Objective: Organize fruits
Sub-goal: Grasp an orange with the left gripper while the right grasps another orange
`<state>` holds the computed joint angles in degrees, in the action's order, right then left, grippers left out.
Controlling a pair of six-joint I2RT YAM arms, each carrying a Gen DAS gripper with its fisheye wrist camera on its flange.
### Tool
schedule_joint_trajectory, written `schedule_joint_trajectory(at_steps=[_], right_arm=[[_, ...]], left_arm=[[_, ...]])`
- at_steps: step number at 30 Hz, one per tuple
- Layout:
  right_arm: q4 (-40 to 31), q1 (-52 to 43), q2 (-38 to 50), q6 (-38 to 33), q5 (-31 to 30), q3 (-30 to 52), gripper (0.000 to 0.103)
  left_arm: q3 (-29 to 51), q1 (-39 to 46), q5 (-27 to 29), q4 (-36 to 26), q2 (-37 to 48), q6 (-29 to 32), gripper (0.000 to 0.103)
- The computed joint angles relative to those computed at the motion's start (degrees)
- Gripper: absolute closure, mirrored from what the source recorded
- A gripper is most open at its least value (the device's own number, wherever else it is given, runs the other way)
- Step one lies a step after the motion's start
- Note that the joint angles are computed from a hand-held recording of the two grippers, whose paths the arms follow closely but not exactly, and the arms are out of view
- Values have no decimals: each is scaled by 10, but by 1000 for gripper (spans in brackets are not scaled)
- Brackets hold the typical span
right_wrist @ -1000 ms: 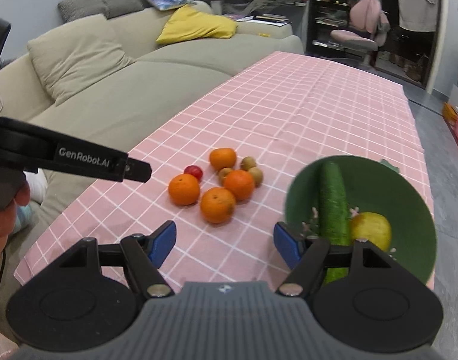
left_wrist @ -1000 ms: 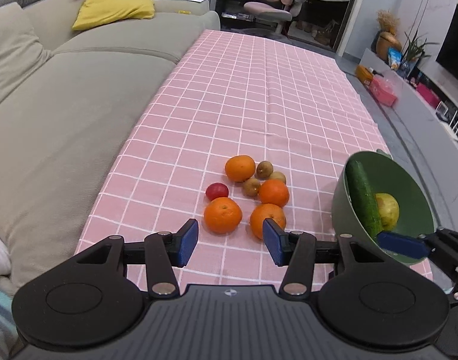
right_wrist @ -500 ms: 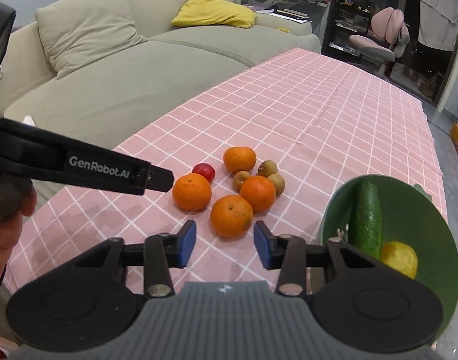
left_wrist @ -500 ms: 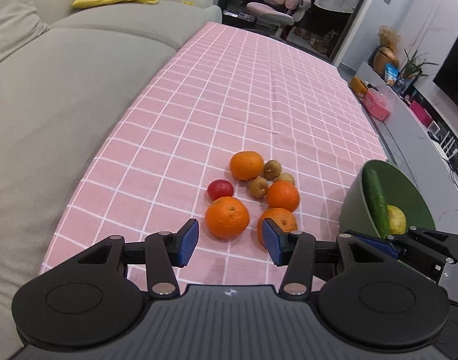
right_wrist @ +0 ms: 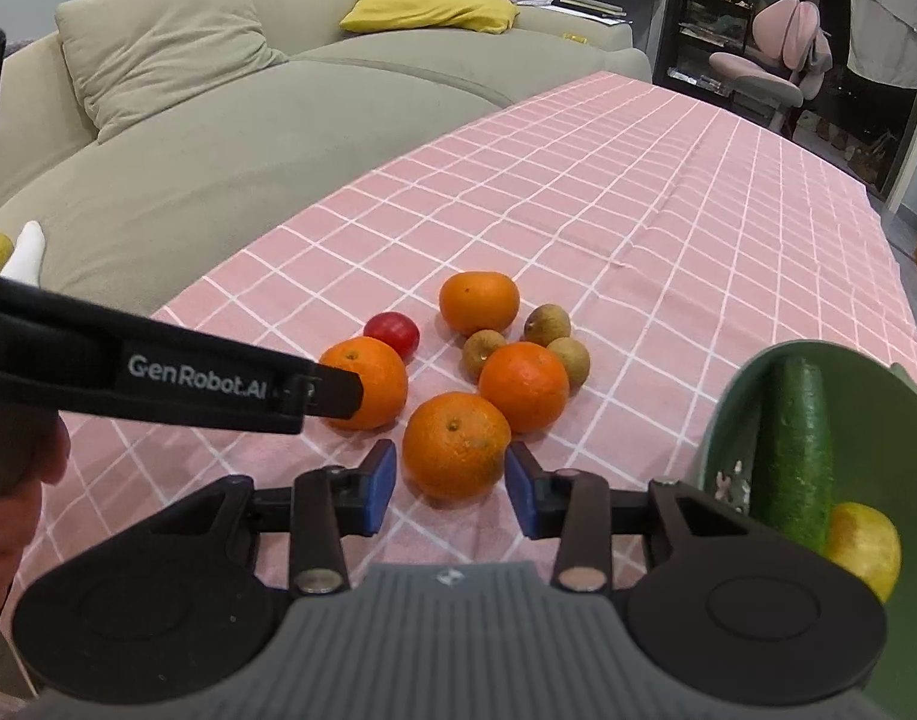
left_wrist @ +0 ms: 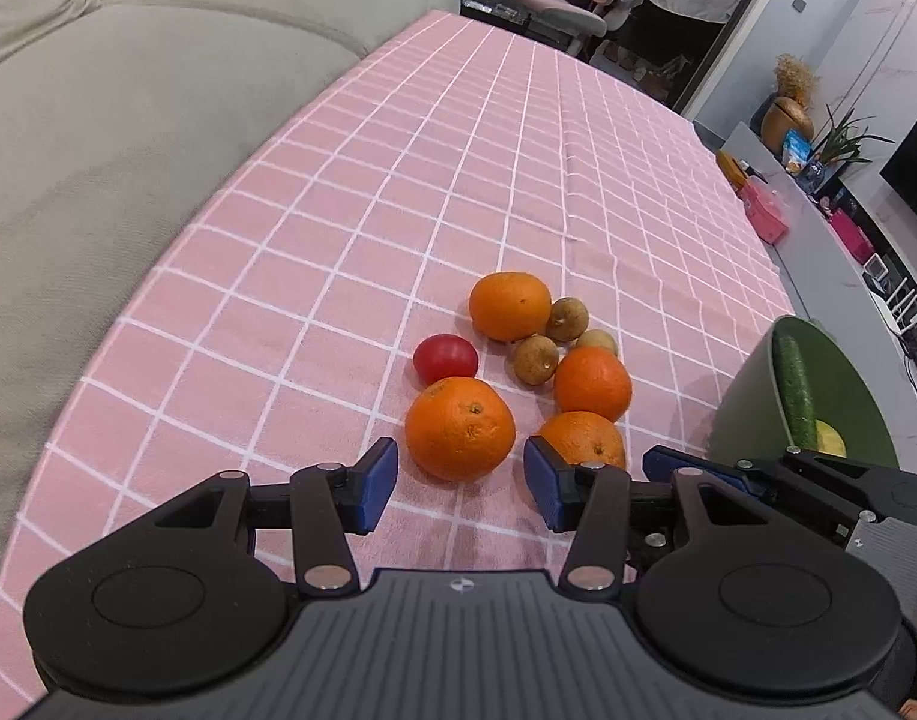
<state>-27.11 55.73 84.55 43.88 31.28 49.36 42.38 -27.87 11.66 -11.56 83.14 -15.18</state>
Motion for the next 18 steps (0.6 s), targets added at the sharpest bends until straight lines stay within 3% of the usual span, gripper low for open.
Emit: schedule_joint_trajectory(at_steps=[9,18], right_arm=[[72,-37,17,-30,-32,-24,62],[95,-49,30,-37,-44,-26,60]], left_arm=[[21,-3,0,31,57,-28,46],[26,-9,-2,31,61,-32,53]])
